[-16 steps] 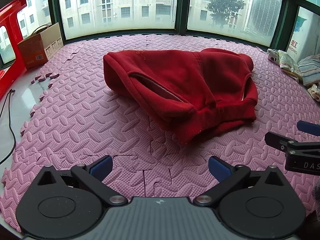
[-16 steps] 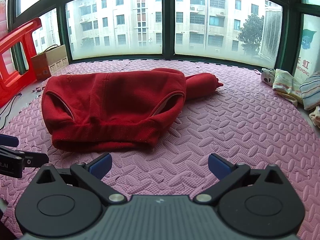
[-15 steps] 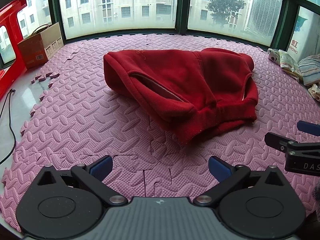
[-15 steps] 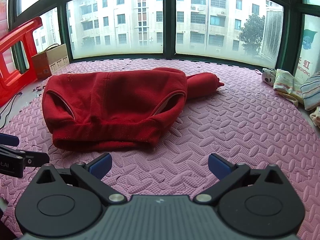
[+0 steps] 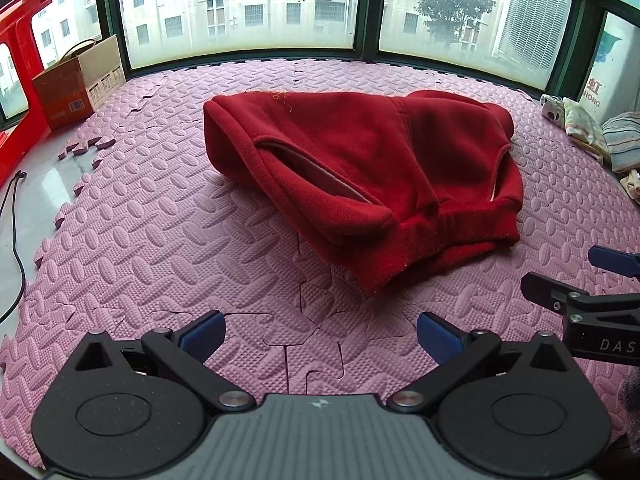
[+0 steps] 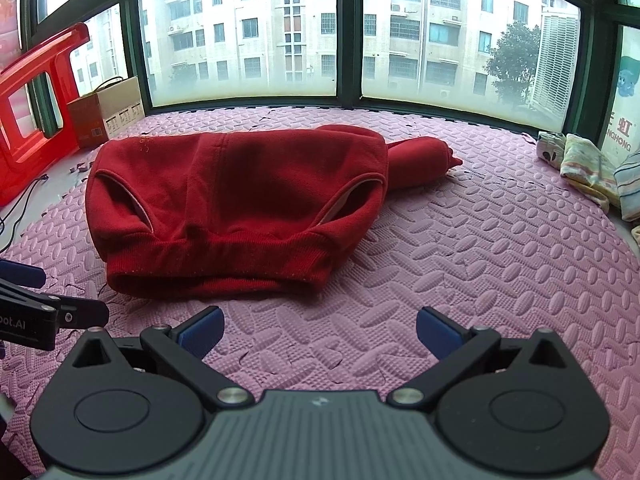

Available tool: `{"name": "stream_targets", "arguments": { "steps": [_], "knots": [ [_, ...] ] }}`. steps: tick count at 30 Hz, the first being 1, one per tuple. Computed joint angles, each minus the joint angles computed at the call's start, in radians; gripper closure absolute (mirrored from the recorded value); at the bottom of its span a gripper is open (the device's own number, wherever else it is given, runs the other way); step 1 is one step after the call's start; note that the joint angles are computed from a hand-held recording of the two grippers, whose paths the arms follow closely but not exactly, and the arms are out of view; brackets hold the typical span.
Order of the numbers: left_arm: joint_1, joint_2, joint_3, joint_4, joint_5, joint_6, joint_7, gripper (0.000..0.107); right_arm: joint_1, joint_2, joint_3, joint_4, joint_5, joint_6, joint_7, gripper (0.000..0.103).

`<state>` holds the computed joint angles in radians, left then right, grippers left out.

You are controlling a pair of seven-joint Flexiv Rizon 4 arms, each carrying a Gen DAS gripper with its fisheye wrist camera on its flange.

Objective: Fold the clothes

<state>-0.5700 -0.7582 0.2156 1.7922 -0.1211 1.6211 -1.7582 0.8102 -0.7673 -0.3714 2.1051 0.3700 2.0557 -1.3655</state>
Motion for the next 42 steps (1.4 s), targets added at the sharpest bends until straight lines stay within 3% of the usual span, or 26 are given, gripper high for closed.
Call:
{"name": "stream_targets", "arguments": {
  "steps": [8,25,32,38,40,42],
  "knots": [
    [-0.005,-0.013,0.030,-0.037,-0.006,-0.017,-0.023,0.004,-0.002,-0.009,-0.012,-0.029,-0.015,-0.020,-0.002,0.000],
    [0.050,-0.037,0.017,-0.138,0.012,-0.064,-0.060,0.004,-0.079,-0.022,0.001,-0.111,-0.117,-0.090,0.062,0.004],
    [0.084,-0.052,-0.013,-0.179,0.029,-0.081,-0.064,0.004,-0.170,-0.014,0.060,-0.154,-0.211,-0.151,0.110,0.011],
    [0.196,-0.047,-0.151,-0.172,0.003,-0.100,-0.018,0.031,-0.286,-0.006,0.164,-0.179,-0.307,-0.194,0.159,0.029],
    [0.245,-0.046,-0.215,-0.161,-0.013,-0.101,0.013,0.051,-0.319,-0.005,0.199,-0.183,-0.332,-0.198,0.177,0.036],
    [0.298,-0.045,-0.283,-0.143,-0.035,-0.096,0.046,0.063,-0.352,-0.005,0.234,-0.186,-0.356,-0.200,0.194,0.043]
  ]
}}
